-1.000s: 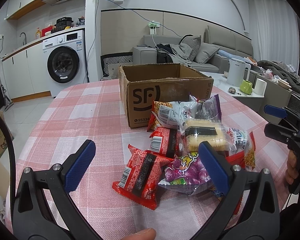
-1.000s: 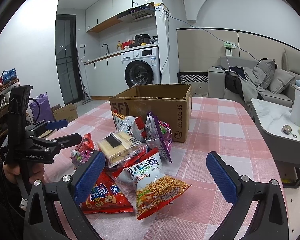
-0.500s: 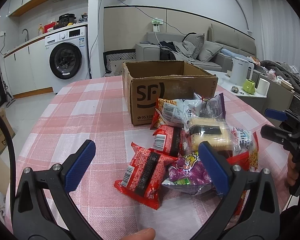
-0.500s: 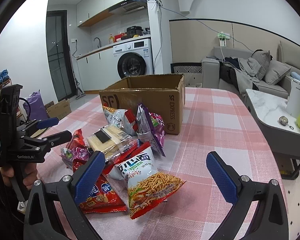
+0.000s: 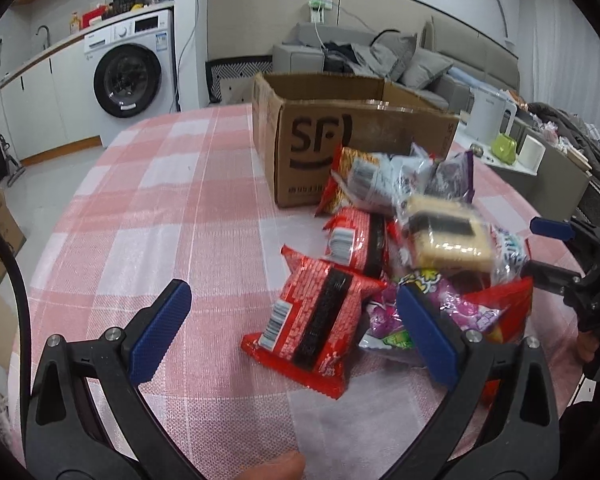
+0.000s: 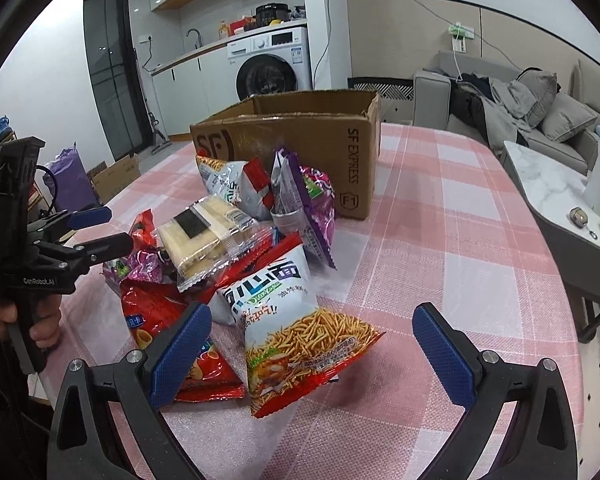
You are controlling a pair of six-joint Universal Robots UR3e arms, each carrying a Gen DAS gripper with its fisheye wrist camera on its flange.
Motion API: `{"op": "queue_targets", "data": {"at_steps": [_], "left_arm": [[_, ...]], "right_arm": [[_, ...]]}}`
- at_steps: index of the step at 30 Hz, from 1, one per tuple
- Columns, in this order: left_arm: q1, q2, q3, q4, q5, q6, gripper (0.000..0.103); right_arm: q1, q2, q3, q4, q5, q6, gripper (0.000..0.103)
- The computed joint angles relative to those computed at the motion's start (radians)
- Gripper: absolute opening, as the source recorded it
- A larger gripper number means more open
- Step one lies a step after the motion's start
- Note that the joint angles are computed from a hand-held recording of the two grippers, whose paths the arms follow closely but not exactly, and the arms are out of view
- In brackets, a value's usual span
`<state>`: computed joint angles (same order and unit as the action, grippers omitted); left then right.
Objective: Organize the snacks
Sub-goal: 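Grasp the red wafer pack with the left tool while the right tool grasps the noodle-snack bag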
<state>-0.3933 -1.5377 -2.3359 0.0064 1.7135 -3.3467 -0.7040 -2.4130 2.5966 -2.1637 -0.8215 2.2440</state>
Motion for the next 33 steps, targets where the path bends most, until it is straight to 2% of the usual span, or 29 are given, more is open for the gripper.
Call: {"op": "queue_targets", "data": {"at_steps": [5, 7, 12, 14, 15, 16, 21, 28, 30, 33], "left_arm": [[0.024, -0.018, 0.010, -0.025, -0.051, 0.004, 0.102], [0.046, -0.017, 0.005, -0.027, -0.085, 0.009, 0.097], [0.135, -0.001, -0.026, -0.035, -0.250, 0.027, 0.073], [0.155, 0.002, -0.041, -0.024, -0.294, 0.034, 0.065], [0.162, 0.003, -0.045, -0.019, -0.316, 0.038, 0.057], [0.165, 0.003, -0.046, -0.018, -0.326, 0.037, 0.055], [0.128, -0.004, -0.033, -0.008, -0.291, 0.030, 0.045], [0.115, 0.022, -0.038, -0.001, -0.266, 0.018, 0.040], [0.110, 0.027, -0.037, 0.001, -0.256, 0.017, 0.039], [0.110, 0.038, -0.046, 0.005, -0.247, 0.016, 0.039]], "right_arm": [[0.085, 0.159, -0.024, -0.132, -0.045, 0.057, 0.102], [0.111, 0.199, -0.028, -0.178, -0.057, 0.075, 0.102], [0.160, 0.277, -0.038, -0.265, -0.090, 0.112, 0.097], [0.164, 0.296, -0.045, -0.268, -0.092, 0.118, 0.090], [0.162, 0.299, -0.048, -0.263, -0.092, 0.114, 0.090], [0.162, 0.301, -0.051, -0.262, -0.093, 0.113, 0.090], [0.191, 0.318, -0.053, -0.307, -0.124, 0.118, 0.090], [0.245, 0.403, -0.074, -0.382, -0.163, 0.122, 0.089], [0.253, 0.419, -0.084, -0.369, -0.159, 0.109, 0.079], [0.239, 0.389, -0.066, -0.358, -0.146, 0.094, 0.074]]}}
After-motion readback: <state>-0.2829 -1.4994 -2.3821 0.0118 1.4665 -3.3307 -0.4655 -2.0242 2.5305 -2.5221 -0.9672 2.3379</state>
